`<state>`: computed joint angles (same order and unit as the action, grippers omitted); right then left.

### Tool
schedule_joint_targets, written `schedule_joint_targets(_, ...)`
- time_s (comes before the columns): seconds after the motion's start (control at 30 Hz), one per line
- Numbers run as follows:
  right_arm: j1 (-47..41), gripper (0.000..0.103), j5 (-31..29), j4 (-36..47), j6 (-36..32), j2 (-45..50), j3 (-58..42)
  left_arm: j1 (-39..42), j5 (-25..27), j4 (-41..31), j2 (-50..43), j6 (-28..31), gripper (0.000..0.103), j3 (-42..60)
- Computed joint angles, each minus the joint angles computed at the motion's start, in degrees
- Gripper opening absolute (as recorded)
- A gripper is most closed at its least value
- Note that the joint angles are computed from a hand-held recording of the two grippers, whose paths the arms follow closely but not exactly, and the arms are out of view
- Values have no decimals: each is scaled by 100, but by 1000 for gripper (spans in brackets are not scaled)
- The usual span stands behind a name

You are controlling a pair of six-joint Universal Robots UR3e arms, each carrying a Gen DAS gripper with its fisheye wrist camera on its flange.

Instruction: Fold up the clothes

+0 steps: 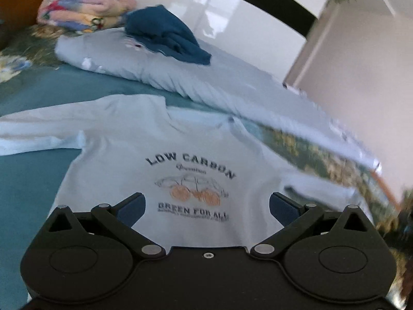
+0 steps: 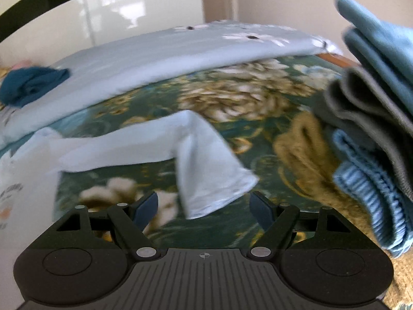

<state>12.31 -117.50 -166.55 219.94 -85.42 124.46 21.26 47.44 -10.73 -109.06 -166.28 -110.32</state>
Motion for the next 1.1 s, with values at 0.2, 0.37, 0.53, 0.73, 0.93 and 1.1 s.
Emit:
schedule_joint_targets(0.2,-621,62,621,-628,-21,140,402,-172,266,164,-225,36,101,86)
schedule_joint_targets(0.37,-641,24,610,-716,-64,473,164,-132,324,22,-315,-101,101,232)
schedule_joint_targets(0.53,-522,8,-72,9,-52,568,-452,-44,289,-76,-280,-151,101,248)
schedule_joint_targets(0.73,-664,8,-786,704,-227,385,-1033,19,294,-180,-275,-227,101,311)
schedule_joint_targets(0.93,-594,8,-782,632,-442,392,-1471,82,358,-268,-229,-320,101,366)
schedule_joint_targets(1.1,-175,8,-707,432,-960,749,-2367,339,329,-223,-174,-602,101,461)
